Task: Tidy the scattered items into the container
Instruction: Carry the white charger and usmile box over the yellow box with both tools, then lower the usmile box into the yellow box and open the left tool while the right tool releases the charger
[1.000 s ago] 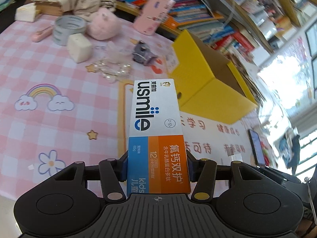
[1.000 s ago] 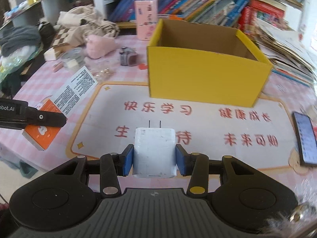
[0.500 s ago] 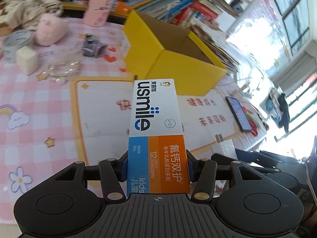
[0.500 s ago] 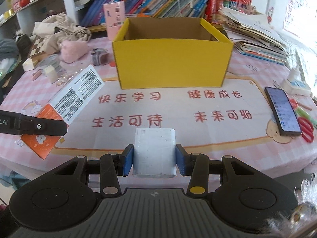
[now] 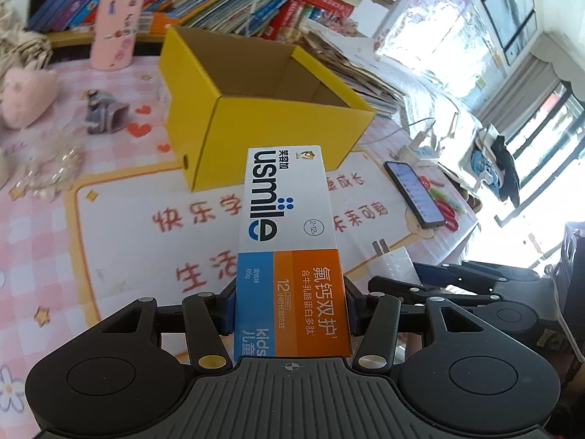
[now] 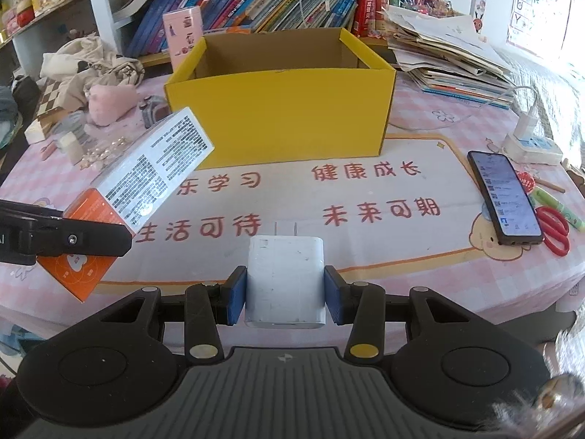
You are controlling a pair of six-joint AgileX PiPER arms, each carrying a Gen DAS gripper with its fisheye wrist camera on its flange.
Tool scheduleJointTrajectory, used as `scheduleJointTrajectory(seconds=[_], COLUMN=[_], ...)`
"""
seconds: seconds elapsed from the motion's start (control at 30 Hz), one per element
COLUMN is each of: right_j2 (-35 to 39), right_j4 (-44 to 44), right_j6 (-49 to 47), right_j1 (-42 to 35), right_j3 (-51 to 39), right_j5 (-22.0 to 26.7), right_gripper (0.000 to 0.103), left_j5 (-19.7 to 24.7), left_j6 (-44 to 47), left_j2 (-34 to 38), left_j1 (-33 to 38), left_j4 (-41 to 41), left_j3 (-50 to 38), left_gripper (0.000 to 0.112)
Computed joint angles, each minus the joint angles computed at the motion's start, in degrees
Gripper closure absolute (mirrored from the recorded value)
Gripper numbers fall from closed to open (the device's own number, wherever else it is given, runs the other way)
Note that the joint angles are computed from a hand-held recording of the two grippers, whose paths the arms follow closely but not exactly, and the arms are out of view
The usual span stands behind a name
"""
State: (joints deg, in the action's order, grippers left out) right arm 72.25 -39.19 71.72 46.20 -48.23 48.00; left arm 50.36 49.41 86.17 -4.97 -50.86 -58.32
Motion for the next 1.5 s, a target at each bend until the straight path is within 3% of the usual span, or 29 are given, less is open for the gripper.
scheduleJointTrajectory(seconds=[0.33, 0.63, 0.93, 1.13, 1.33, 1.5], right_j2=[-1.44, -0.40, 3.31, 10.25, 19.69, 28.95], right_j4=[4.17, 15.49, 39.89, 55.40, 63.66, 62.42], right_j6=[-13.07, -36.54, -70.99, -91.42, -103.67, -108.98], right_j1=[-10.48, -22.29, -35.58, -42.46, -45.60, -45.17], right_j3=[-0.75, -5.56, -13.94, -21.14, -30.43, -40.82], right_j5=[-5.97, -12.86, -19.05, -20.07, -17.99, -13.36], right_gripper=[0.062, 0.062, 0.062, 0.062, 0.062, 0.062], left_j5=[-3.22, -7.14, -12.68, -15.32, -13.47, -6.98], left_j6=[-2.58, -7.07, -17.36, -29.50, -39.65, -47.02], left_j2=[3.15, 5.93, 8.75, 13.58, 20.43, 29.02], left_j1=[-6.20, -10.11, -13.62, -16.76, -18.13, -18.78], left_j4=[1.53, 3.61, 8.22, 19.46, 28.86, 37.08], left_j3=[-6.48, -13.07, -21.69, -29.67, -39.50, -51.15], left_gripper=[0.060, 0.060, 0.060, 0.060, 0.060, 0.060])
